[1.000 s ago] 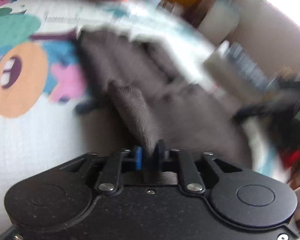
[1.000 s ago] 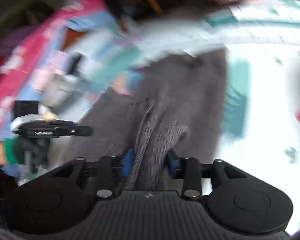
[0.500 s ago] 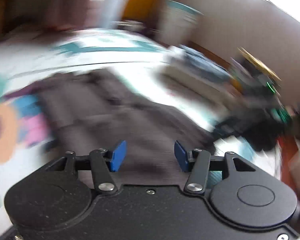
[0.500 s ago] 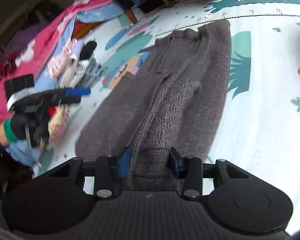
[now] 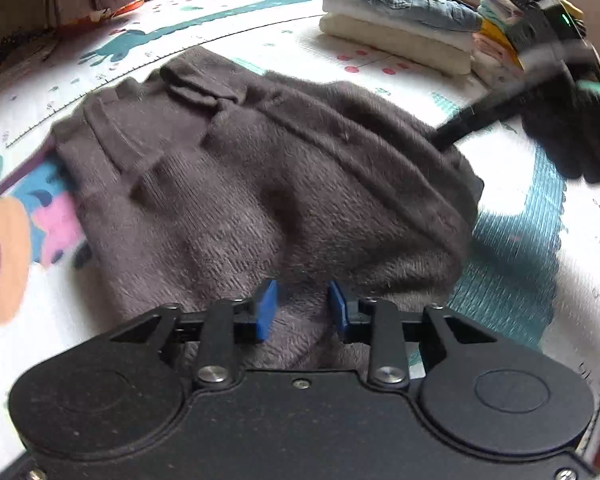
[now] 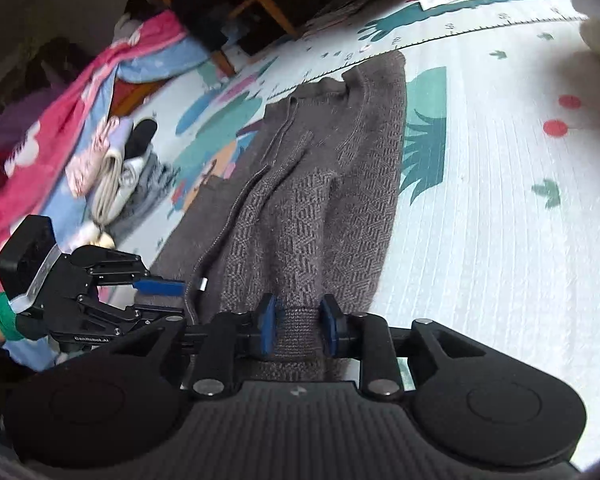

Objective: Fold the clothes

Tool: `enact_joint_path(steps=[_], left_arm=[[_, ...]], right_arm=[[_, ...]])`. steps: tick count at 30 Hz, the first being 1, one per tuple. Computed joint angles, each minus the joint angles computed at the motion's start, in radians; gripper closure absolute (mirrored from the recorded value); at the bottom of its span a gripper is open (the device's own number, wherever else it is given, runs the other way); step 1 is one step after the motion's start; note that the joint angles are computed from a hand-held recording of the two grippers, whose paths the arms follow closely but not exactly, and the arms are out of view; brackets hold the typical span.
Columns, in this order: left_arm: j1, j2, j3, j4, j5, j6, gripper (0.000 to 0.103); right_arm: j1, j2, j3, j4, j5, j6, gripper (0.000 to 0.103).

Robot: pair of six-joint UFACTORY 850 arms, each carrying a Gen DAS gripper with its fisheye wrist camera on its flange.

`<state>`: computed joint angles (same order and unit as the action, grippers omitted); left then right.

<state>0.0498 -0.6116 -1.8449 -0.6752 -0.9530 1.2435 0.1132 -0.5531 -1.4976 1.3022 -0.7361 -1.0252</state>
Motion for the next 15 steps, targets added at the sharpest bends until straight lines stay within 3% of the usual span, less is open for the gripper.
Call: enact_joint_path(steps=[2, 3, 4, 6, 7, 10, 11, 12, 13, 15], left_arm=[[-0.015, -0.015, -0.066, 0.014, -0.055, -0.008, 0.064], [-0.025, -0.031, -0.112, 0.017, -0.094, -0.010, 0.057], [-0.039, -0.048, -0.155, 0.024, -0.122, -0.025, 0.057], [-0.072, -0.114, -0.279, 0.046, -0.207, -0.125, 0.056], [-0.089, -0.128, -0.305, 0.069, -0.217, -0.159, 0.055], [-0.140, -0.116, -0.279, 0.148, -0.120, -0.155, 0.056], [-0.148, -0.121, -0.278, 0.174, -0.108, -0.144, 0.059], [-0.157, -0.125, -0.276, 0.205, -0.095, -0.137, 0.078], [-0.169, -0.129, -0.267, 0.275, -0.067, -0.161, 0.090], [-0.161, -0.109, -0.206, 0.328, -0.014, -0.176, 0.090]], right_arm=[[0.015, 0.020, 0.030, 0.015, 0.015, -0.067, 0.053], [0.023, 0.030, 0.044, 0.020, 0.029, -0.106, 0.053], [0.031, 0.040, 0.057, 0.025, 0.043, -0.144, 0.053], [0.029, 0.033, 0.056, 0.021, 0.048, -0.116, 0.067], [0.020, 0.030, 0.061, 0.054, 0.041, -0.107, 0.071], [0.013, 0.033, 0.071, 0.088, 0.035, -0.143, 0.080], [0.011, 0.035, 0.074, 0.097, 0.032, -0.155, 0.083], [0.011, 0.037, 0.079, 0.111, 0.037, -0.159, 0.084], [0.012, 0.038, 0.085, 0.122, 0.048, -0.151, 0.086], [0.017, 0.051, 0.102, 0.133, 0.095, -0.169, 0.089]])
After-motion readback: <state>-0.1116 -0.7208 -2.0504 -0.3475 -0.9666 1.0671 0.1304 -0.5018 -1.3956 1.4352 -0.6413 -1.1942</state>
